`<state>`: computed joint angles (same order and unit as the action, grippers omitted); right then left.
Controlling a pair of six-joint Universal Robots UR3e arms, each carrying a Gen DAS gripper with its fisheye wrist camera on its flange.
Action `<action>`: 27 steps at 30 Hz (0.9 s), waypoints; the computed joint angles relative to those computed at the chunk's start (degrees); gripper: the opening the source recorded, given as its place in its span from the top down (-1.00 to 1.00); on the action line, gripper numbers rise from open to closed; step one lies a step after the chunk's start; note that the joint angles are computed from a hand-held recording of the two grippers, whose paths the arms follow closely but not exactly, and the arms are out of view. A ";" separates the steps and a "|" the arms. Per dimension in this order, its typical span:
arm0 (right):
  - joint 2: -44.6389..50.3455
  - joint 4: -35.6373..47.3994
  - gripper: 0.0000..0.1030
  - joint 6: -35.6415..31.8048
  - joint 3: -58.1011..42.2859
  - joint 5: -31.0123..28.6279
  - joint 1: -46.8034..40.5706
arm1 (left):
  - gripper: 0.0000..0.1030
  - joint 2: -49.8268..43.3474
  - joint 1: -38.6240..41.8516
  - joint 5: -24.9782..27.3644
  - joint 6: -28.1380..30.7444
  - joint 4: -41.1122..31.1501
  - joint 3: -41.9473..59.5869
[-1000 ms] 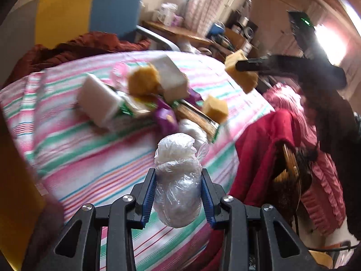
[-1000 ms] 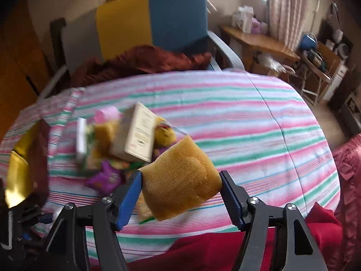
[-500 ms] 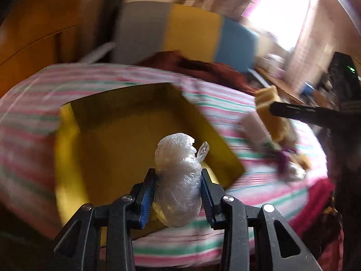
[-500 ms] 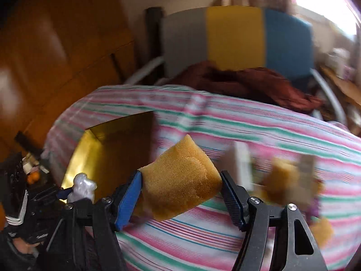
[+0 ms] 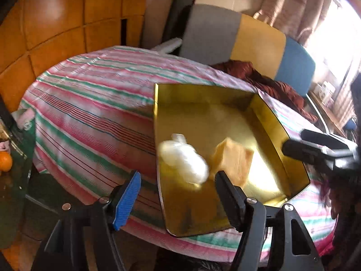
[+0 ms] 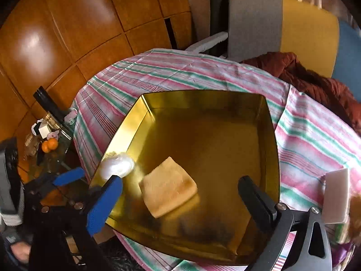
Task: Organize objects
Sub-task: 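Carry the white bag into the gold tray while the right gripper carries a sponge, then open both grippers and move them back to the item pile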
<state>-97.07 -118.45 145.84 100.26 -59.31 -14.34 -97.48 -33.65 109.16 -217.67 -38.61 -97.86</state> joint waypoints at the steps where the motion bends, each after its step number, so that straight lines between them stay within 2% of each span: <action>1: -1.42 -1.85 -0.99 -0.39 1.46 -0.37 -0.32 | -0.34 0.09 -0.20 0.91 -0.26 -0.13 0.42; 6: -12.29 -19.11 -0.99 1.66 14.36 0.37 -3.37 | -0.34 -0.12 -1.66 5.15 -0.35 -2.03 3.65; 8: -13.08 -21.56 -0.99 4.04 15.84 -2.22 -2.89 | -0.34 -0.42 -2.23 6.11 -0.61 -3.29 5.26; 10: -12.02 -19.53 -0.99 5.10 14.79 -3.78 -2.23 | -0.34 -0.71 -3.13 7.36 -0.68 -4.47 6.45; 13: -12.33 -12.79 -0.99 4.19 14.47 -0.05 -5.51 | -0.34 -1.53 -4.04 8.93 -0.96 -6.51 8.51; 16: -14.46 -14.76 -0.99 4.71 17.62 0.37 -7.37 | -0.34 -1.96 -4.44 9.28 -0.59 -7.52 9.89; 27: -22.34 -12.34 -0.99 2.62 22.71 4.49 -16.30 | -0.34 -6.05 -7.19 9.14 2.39 -8.96 15.99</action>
<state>-119.42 -130.80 148.46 122.97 -54.83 -30.64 -103.54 -40.84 118.30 -215.28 -47.57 -81.87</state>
